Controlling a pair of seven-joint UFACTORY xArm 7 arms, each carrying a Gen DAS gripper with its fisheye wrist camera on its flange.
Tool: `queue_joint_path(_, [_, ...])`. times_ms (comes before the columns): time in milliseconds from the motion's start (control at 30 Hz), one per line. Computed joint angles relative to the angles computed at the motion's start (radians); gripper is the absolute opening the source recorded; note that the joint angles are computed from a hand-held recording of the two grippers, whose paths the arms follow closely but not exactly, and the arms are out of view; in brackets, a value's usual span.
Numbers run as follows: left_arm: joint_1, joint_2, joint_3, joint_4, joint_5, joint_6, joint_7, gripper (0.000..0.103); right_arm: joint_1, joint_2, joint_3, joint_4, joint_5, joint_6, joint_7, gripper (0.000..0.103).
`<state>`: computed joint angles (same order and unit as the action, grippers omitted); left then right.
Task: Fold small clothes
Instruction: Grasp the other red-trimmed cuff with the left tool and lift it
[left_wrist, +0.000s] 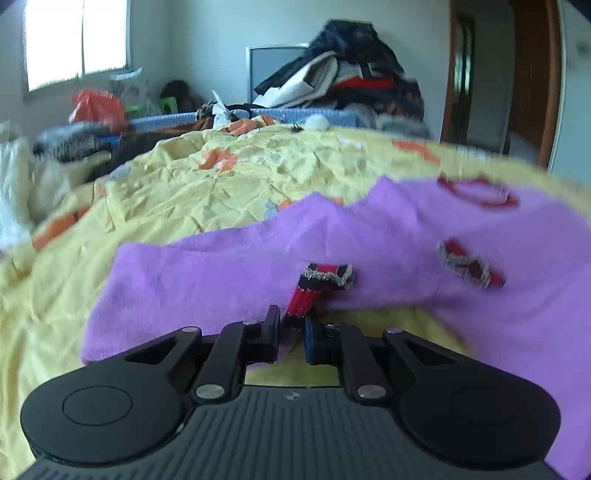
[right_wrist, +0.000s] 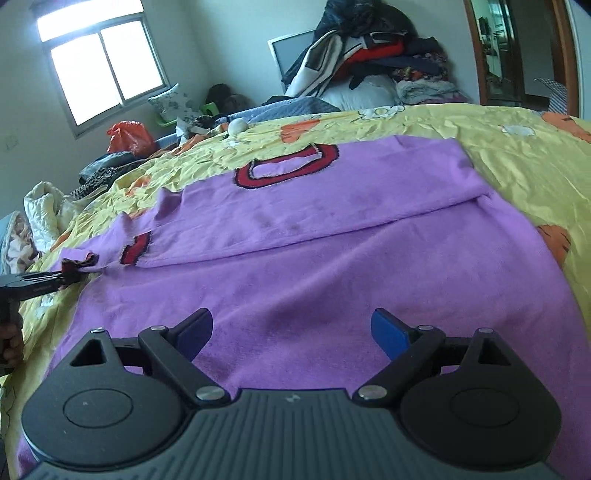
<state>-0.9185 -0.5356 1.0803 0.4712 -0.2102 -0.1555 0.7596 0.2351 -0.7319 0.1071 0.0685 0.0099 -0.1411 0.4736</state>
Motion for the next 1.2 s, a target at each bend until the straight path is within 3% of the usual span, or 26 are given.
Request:
queue_joint_path(33, [0.001,-0.010,0.004,0.006,-0.003,0.010,-0.004,0.016,-0.001,-0.004,0.002,-0.001,0.000,0.011,0.001,0.093])
queue_joint_path(67, [0.004,-0.018,0.009,0.016,-0.012,0.032,-0.010,0.004,0.003,-0.001,-0.004,-0.002,-0.002,0.014,-0.003,0.093])
queue_joint_path(267, [-0.010,-0.106,0.070,0.068,-0.117,0.112,-0.028,0.004,0.005,0.005,-0.005,-0.024,-0.003,-0.026,0.000,0.094])
queue_joint_path(400, [0.061,-0.159,0.045,0.104,-0.188,0.163,-0.083,0.004,0.010,0.009,-0.013,-0.028,-0.003,-0.043,-0.001,0.094])
queue_joint_path(633, [0.328,-0.146,-0.158,0.205,-0.293,0.271,-0.257,0.004,-0.043,0.009,0.070,-0.012,-0.016,-0.007,0.011,0.094])
queue_joint_path(900, [0.633,-0.076,-0.366,0.279,-0.366,0.302,-0.437,0.004,0.006,0.013,-0.008,-0.028,-0.017,-0.045,-0.001,0.095])
queue_joint_path(967, [0.742,-0.057,-0.454,0.282,-0.350,0.309,-0.495,0.004,0.019,0.009,-0.027,-0.035,-0.016,-0.051,-0.006,0.095])
queue_joint_path(1067, [0.845,-0.030,-0.547,0.306,-0.333,0.324,-0.572,0.004,0.039,0.006,-0.056,-0.042,-0.013,-0.065,-0.011,0.095])
queue_joint_path(1200, [1.041,-0.013,-0.723,0.316,-0.246,0.333,-0.728,0.003,0.057,0.004,-0.084,-0.046,-0.010,-0.072,-0.019,0.095])
